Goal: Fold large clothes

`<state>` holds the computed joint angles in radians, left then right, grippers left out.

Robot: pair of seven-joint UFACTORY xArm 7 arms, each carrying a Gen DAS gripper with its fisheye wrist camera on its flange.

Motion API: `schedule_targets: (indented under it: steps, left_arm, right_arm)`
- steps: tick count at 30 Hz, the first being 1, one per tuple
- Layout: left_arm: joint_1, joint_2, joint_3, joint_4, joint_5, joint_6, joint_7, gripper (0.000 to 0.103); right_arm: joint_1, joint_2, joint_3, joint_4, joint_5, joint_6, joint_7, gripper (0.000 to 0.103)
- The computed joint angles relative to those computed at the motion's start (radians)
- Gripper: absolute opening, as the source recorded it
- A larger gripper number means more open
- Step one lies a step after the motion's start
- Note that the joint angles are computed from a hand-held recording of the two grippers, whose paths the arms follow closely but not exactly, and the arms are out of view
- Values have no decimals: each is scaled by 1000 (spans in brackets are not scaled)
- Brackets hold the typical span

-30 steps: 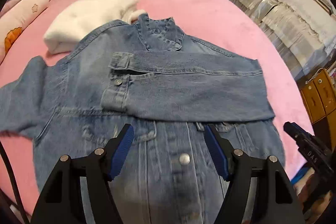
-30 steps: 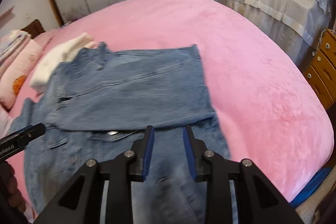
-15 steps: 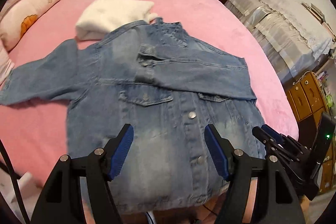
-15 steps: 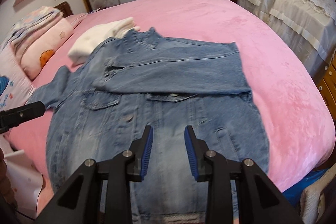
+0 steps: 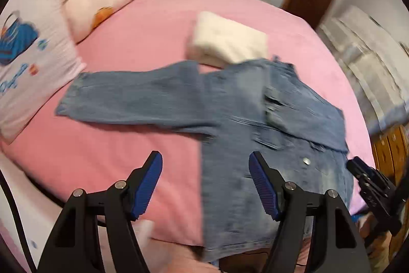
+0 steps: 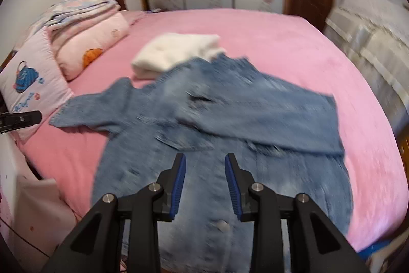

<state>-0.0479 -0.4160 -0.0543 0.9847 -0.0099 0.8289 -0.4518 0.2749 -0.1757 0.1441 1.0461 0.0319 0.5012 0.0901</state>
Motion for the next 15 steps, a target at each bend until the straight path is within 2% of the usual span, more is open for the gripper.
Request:
schedule_targets:
  steps: [1, 3, 5, 9, 11, 15]
  left_arm:
    - [6, 1, 30, -1, -15, 5, 24, 69]
    - [32, 14, 85, 4, -43, 15, 68, 69]
    - [62, 45, 131, 14, -75, 14, 110, 69]
    - [130, 149, 219, 50, -188, 3, 206, 69]
    - [166, 238, 261, 88, -280, 10, 262, 69]
    - [242, 380, 278, 132, -404, 19, 316, 69]
  right_arm:
    - [6, 17, 8, 26, -3, 0, 4, 33]
    - [23, 72, 29, 99, -16, -4, 20, 43]
    - [38, 126, 45, 169, -53, -18, 52, 47]
    - [83, 251, 55, 315, -147, -26, 126, 49]
    - [118, 338, 49, 410, -186, -12, 160, 49]
    - [160, 464, 42, 545, -154, 44, 162, 49]
